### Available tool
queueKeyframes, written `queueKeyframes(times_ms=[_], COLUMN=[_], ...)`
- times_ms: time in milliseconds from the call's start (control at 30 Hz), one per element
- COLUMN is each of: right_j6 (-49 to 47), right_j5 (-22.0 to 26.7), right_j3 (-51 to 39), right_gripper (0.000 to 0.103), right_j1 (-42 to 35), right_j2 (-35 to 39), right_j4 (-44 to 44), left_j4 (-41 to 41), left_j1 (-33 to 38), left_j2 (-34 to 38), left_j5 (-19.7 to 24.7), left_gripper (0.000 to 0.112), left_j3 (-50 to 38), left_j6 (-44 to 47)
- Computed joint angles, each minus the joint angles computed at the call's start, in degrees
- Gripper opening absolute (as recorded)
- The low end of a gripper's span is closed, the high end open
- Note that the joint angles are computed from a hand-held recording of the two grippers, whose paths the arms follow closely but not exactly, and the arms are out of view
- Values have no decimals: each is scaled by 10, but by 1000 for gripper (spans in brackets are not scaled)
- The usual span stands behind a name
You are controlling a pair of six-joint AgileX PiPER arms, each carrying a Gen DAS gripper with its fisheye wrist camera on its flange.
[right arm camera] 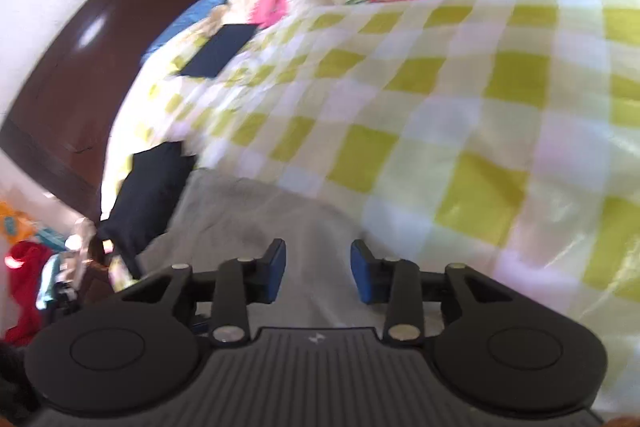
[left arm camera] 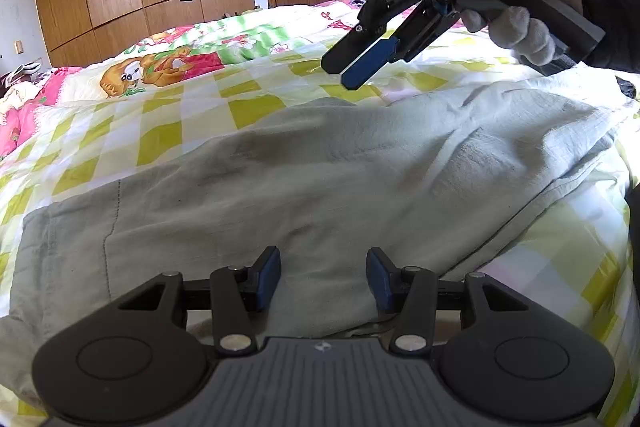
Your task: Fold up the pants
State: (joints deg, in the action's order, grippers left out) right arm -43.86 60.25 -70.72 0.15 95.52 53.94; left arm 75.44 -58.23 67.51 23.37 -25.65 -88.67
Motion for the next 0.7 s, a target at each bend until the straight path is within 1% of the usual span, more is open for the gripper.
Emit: queueKeyframes(times_ms=[33, 100, 133, 200, 233, 433, 533, 633, 700], right_j6=[2, 19, 26, 35, 31, -14, 22, 36, 35], right_j5=[8, 48, 48, 31, 32, 68, 69, 72, 70], right_j3=[-7, -29, -34, -37, -34, -34, -63, -64, -54], right_gripper=[39, 39, 39, 39, 39, 39, 37, 37, 40], right_j1=[-3, -6, 3, 29, 35, 40, 57, 60, 59], right_j2=[12, 47, 56, 68, 78, 87, 106, 92, 69], right_j4=[9, 11, -5, -41, -39, 7, -38, -55, -71], left_j4=[3, 3, 1, 1, 1, 3, 2, 0, 10], left_j1=[4, 10, 11, 8, 7, 17, 20, 19, 19], left_j2=[-1, -2, -1, -1, -2, -1, -1, -1, -1], left_j5=[-5, -10, -11, -8, -7, -17, -20, -19, -20], left_gripper=[61, 61, 61, 61, 61, 61, 61, 61, 61], left_j3=[1, 2, 1, 1, 1, 1, 1, 0, 2], left_j6=[-1, -5, -6, -5, -5, -6, -3, -2, -12])
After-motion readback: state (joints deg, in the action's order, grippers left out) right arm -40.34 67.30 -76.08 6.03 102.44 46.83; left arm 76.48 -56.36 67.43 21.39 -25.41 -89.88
